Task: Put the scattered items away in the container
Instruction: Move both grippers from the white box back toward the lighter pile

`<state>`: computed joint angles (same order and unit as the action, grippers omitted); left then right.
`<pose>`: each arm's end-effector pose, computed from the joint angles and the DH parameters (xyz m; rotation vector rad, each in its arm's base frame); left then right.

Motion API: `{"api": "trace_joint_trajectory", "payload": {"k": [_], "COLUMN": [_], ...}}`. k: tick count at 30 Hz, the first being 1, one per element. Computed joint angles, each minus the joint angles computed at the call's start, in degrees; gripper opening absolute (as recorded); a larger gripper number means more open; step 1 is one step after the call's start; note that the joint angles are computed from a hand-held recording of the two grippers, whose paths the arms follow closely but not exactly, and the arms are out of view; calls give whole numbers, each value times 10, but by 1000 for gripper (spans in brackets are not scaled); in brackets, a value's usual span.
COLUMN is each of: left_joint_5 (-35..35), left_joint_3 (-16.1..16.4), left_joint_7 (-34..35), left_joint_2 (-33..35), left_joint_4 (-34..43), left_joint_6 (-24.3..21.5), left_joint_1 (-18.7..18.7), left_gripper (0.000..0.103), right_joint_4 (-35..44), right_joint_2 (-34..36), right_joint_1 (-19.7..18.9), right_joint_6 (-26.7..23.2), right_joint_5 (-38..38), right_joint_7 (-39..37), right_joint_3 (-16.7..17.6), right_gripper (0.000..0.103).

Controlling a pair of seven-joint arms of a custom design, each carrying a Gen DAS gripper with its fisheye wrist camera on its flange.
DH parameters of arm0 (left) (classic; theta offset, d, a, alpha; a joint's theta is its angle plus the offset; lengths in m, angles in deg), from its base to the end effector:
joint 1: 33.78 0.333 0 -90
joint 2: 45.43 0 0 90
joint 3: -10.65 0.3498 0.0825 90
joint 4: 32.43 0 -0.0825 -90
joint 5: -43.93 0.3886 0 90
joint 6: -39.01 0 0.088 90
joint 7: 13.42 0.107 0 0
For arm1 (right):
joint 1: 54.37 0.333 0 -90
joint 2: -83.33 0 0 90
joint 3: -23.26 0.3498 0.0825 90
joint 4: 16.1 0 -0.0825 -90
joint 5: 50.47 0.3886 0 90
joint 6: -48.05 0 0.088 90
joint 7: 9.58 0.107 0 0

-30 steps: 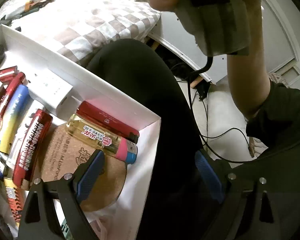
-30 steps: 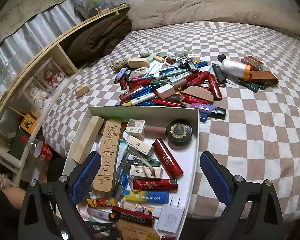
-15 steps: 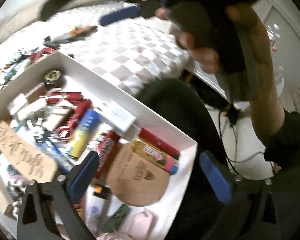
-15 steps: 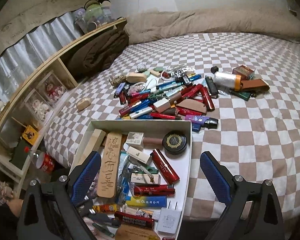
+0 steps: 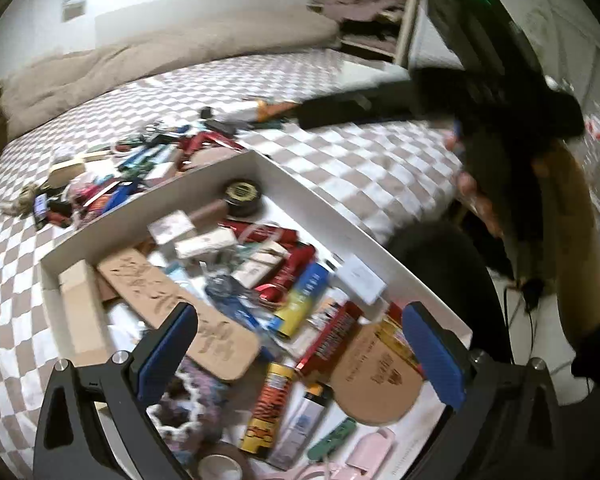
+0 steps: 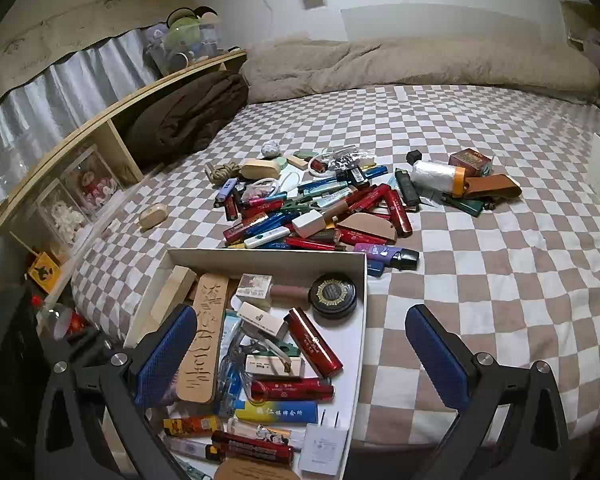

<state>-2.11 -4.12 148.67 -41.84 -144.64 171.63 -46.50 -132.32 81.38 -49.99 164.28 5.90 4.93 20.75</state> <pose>0.5339 -0.2898 0.5119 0.4520 -2.8918 1.1182 0.5590 0.0655 0.5202 -2.1337 0.7431 0.1155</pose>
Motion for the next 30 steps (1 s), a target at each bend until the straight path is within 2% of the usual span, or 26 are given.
{"api": "trace_joint_trajectory", "payload": {"k": [6, 8, 12, 16, 20, 30], "left_joint_5": [-21, -23, -20, -23, -21, -2], "left_joint_3": [0, 0, -4, -8, -13, -26], "left_joint_7": [-21, -31, -51, -72, -86, -119], "left_joint_2": [6, 10, 23, 35, 43, 65], "left_joint_4": [4, 9, 14, 27, 29, 44], "left_joint_6": [47, 53, 101, 113, 153, 166], "left_joint_1": [4, 6, 7, 16, 22, 41], "left_gripper": [103, 103, 103, 103, 103, 103], "right_joint_4": [-38, -41, -47, -58, -67, -77], "right_joint_2": [-25, -25, -24, -25, -26, -26], "right_joint_1": [9, 10, 11, 13, 17, 24], "right_joint_6": [71, 75, 82, 96, 111, 119], "right_joint_5": [34, 40, 48, 53, 56, 58], "right_joint_7": [-51, -55, -61, -71, -84, -98], "right_joint_3": [2, -1, -3, -2, 0, 2], "right_gripper": [103, 103, 103, 103, 103, 103]}}
